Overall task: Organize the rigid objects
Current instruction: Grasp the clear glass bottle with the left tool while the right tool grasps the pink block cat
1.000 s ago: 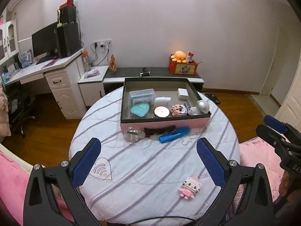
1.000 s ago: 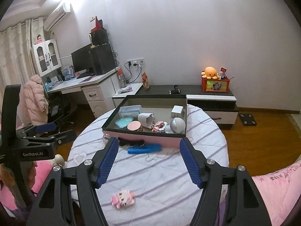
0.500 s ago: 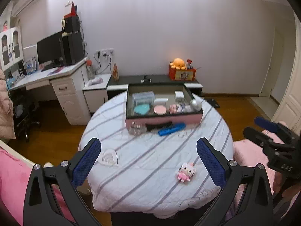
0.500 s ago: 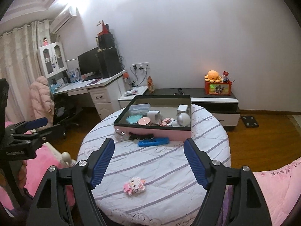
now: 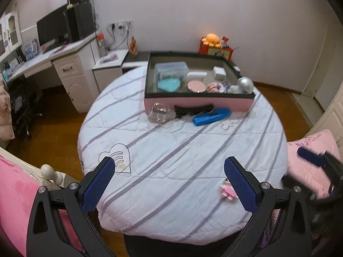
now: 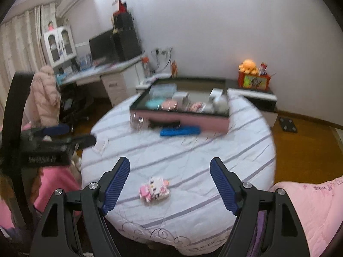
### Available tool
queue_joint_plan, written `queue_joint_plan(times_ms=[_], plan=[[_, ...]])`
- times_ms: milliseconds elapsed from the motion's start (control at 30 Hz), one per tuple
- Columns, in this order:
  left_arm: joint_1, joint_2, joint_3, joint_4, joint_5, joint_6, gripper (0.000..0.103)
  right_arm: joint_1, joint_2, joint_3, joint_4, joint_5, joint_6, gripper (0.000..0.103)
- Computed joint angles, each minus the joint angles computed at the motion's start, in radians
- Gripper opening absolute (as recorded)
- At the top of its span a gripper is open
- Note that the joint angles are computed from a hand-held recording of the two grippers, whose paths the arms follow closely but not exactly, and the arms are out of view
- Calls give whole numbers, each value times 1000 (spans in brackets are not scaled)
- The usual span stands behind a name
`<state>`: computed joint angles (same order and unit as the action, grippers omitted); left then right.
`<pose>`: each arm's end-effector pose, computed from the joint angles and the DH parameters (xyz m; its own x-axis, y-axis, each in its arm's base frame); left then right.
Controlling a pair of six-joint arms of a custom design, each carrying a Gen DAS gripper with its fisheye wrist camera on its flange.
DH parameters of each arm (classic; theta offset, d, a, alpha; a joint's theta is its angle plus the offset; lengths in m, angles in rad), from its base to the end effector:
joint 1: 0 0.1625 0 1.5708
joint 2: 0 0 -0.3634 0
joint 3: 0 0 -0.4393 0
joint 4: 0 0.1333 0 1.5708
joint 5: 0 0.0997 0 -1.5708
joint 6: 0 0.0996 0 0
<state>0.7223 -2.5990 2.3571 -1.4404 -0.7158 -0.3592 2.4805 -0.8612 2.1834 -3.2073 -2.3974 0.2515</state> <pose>-0.0285 -0.3029 0.4015 -0.7272 0.1780 -0.6629 0.5234 0.7686 -0.3678 0.4004 -0.2354 -0.0210 -0.7635 -0.2373 0.6007 -0.5789 0.6638 -0.4735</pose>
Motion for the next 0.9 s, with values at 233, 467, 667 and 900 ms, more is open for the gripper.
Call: queue_joint_plan(times_ms=[233,467,667,900], plan=[[189,140,17,-279,-49,212,103,-85,125,-70,104,49,22,79],[323,294,-13,-423,-87,308,103,-156,203,-121,125,103,10,68],[381,446,-63,-537,-112,338,103,-234,146,-102,112,148,-14,46],[415,656,-145,-621,-88,346,103,-318,105,-134,107,124,-81,46]])
